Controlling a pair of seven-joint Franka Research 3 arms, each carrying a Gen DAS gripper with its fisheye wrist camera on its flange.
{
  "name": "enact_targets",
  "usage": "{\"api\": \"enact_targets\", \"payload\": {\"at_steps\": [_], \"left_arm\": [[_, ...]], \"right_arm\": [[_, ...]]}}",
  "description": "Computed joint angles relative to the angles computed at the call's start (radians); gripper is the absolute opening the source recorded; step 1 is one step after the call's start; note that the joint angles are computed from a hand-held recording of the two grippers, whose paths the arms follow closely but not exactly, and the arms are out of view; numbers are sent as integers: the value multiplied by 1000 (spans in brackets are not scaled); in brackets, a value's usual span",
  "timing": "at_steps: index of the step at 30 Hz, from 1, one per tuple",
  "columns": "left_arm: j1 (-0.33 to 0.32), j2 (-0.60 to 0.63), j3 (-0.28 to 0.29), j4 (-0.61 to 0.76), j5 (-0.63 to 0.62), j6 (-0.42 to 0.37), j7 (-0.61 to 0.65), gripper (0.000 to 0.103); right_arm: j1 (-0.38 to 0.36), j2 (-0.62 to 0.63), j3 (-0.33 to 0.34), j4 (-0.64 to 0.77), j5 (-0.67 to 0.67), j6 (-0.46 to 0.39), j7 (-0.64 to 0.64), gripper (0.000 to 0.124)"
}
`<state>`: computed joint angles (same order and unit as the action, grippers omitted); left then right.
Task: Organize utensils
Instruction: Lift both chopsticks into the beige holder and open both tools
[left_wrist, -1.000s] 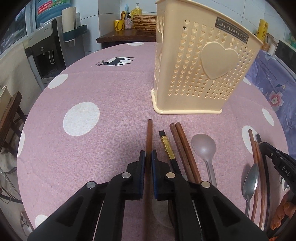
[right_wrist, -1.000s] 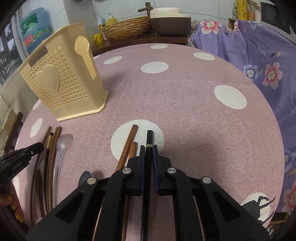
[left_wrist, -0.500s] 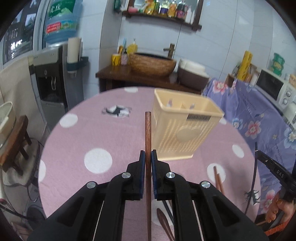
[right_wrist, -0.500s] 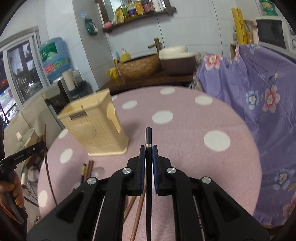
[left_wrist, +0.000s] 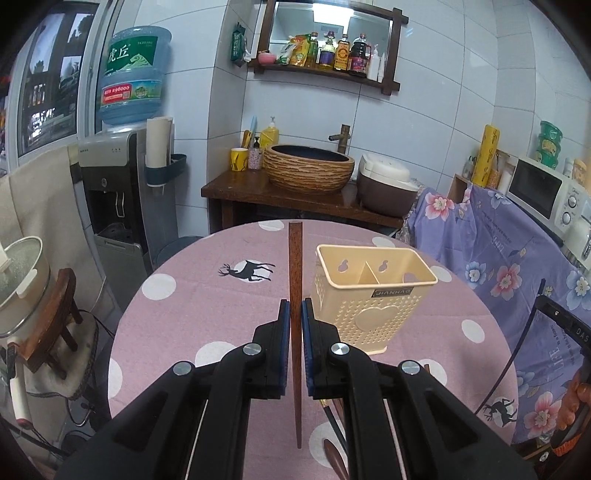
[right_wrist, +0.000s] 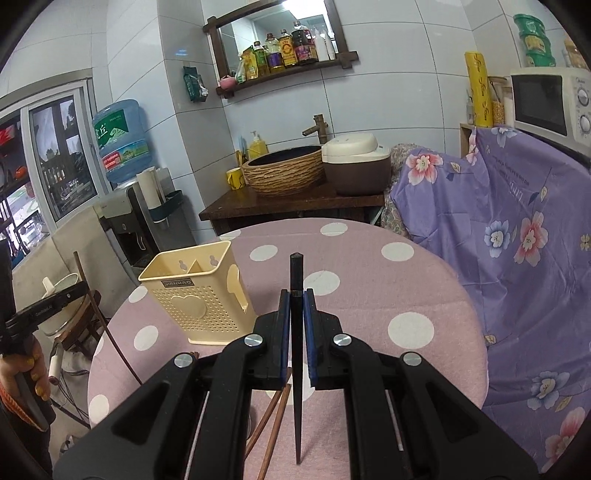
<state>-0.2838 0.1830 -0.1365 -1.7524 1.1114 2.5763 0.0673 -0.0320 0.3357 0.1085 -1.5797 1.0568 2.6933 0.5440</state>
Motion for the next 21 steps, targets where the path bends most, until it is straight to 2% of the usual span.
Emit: {"api": "enact_targets", "payload": {"at_steps": [8,12,15,21], "left_arm": [[6,-18,2,71,42,-36,16,8],[-8,17,6,200,83,-79,52,8],[-15,79,14,344,48,-79,118,8],[-78,239,69,595,5,-100,219,8]], "right_arm": [[12,11,3,90,-27,10,11,8],[25,47,15,227,-70,1,62,8],[34,93,31,369,-105,-29,120,8],[73,187,65,579,-199,-34,234,8]]}}
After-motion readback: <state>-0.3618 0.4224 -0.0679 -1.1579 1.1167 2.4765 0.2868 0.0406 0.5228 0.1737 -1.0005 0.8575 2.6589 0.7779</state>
